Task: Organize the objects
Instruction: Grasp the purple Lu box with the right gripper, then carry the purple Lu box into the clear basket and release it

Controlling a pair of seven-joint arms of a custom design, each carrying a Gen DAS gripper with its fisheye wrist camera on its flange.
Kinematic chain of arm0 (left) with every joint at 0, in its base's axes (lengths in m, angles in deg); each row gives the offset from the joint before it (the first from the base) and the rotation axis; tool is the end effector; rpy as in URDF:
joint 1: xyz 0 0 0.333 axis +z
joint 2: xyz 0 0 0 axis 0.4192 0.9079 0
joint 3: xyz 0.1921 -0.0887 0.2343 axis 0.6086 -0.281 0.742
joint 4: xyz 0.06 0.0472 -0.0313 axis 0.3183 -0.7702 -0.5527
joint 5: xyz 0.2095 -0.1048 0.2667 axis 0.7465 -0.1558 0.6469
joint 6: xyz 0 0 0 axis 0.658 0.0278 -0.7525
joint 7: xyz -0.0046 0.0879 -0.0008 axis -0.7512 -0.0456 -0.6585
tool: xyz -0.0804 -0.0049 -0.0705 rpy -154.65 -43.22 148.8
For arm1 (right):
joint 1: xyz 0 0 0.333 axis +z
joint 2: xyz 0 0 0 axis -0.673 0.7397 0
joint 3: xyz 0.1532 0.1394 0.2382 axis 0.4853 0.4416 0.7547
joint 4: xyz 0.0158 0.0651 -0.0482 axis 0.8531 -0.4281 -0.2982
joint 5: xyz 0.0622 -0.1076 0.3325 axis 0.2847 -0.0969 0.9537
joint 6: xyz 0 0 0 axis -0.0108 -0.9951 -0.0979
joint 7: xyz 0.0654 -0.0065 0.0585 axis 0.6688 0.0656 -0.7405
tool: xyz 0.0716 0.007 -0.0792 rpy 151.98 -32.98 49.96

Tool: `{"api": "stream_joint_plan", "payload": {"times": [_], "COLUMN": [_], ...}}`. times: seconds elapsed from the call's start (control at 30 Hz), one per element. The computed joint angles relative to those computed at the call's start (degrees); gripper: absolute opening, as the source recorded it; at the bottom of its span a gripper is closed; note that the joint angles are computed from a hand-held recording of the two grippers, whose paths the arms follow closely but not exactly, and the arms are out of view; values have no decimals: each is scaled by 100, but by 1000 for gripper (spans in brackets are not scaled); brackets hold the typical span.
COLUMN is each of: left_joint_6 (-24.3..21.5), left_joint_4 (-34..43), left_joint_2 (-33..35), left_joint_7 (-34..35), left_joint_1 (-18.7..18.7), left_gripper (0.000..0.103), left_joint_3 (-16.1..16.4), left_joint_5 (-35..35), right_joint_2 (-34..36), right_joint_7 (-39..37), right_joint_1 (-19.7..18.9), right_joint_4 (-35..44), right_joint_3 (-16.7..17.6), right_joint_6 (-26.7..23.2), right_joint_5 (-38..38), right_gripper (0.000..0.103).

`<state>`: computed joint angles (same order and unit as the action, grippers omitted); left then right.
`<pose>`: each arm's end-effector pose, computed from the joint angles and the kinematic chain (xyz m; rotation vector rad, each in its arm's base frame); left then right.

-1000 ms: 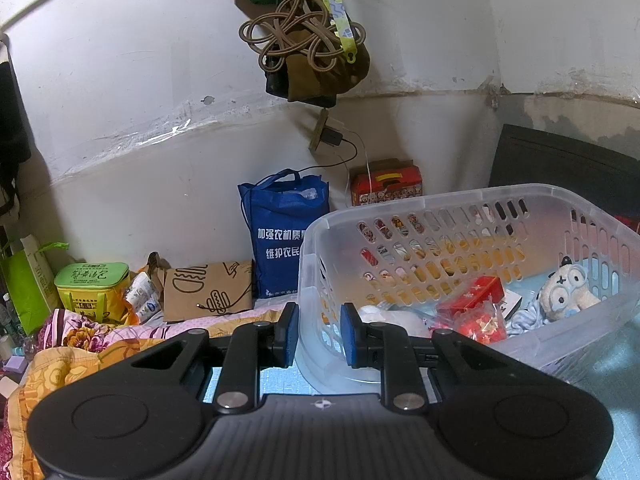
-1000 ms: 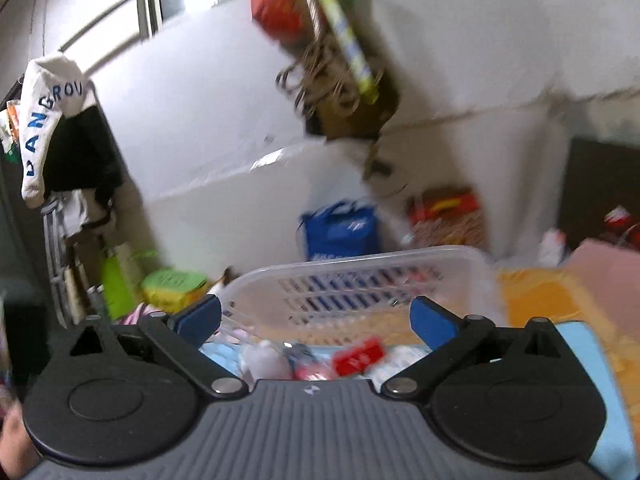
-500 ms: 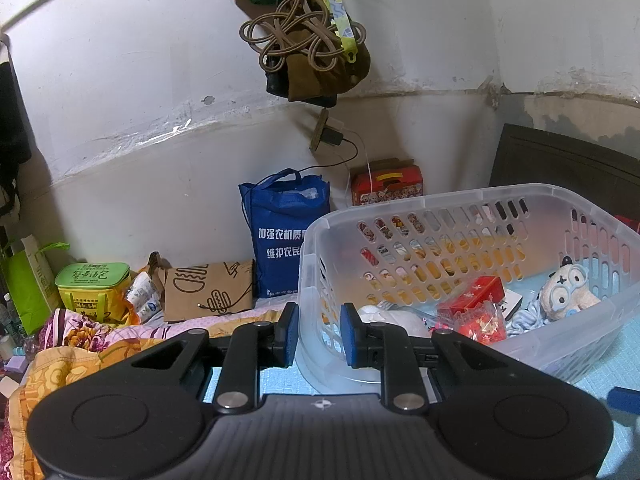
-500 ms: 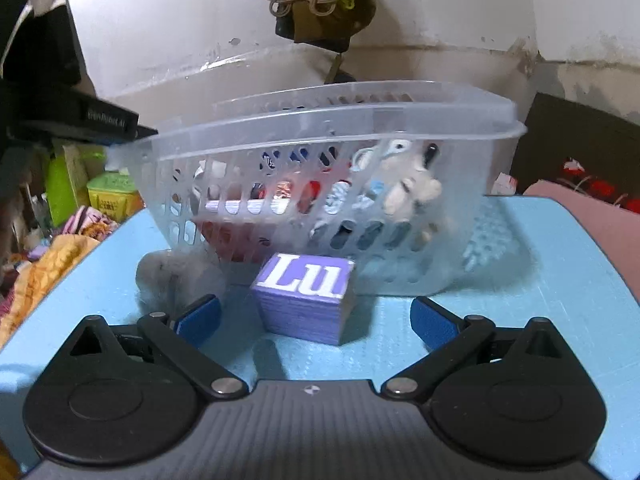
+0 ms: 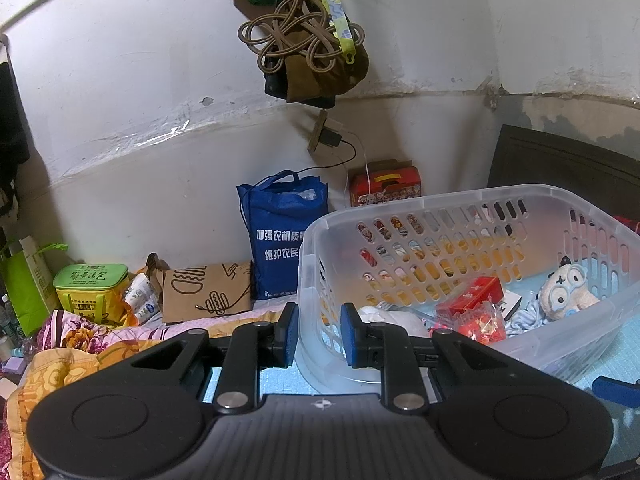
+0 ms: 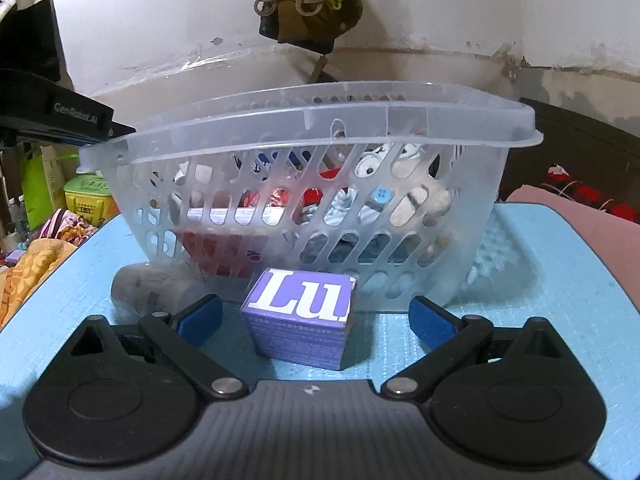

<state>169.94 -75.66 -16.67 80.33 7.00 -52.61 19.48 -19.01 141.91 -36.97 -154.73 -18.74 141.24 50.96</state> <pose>0.6511 -0.2214 0.4828 -1.5280 1.5031 -0.7778 0.5890 0.1592 0.3975 -1.7782 1.2955 -0.6919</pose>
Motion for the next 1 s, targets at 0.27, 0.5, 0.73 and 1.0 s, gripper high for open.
{"api": "stream_joint_plan", "payload": {"times": [0.27, 0.5, 0.73, 1.0], "left_joint_6": [-2, -1, -3, 11], "left_joint_4": [2, 0, 4, 4], "left_joint_2": [4, 3, 5, 13], "left_joint_7": [29, 16, 13, -44], "left_joint_1": [1, -5, -7, -11], "left_gripper": [26, 26, 26, 26], "left_joint_3": [3, 9, 9, 17], "left_joint_5": [-19, -9, -11, 30], "right_joint_2": [29, 40, 131, -254], "right_joint_7": [-8, 85, 494, 530], "right_joint_1": [37, -205, -1268, -557], "right_joint_4": [48, 84, 98, -494], "right_joint_3": [-24, 213, 1223, 277], "right_joint_6": [-92, -200, -356, 419], "right_joint_5": [123, 22, -575, -549], "right_gripper": [93, 81, 57, 57]}}
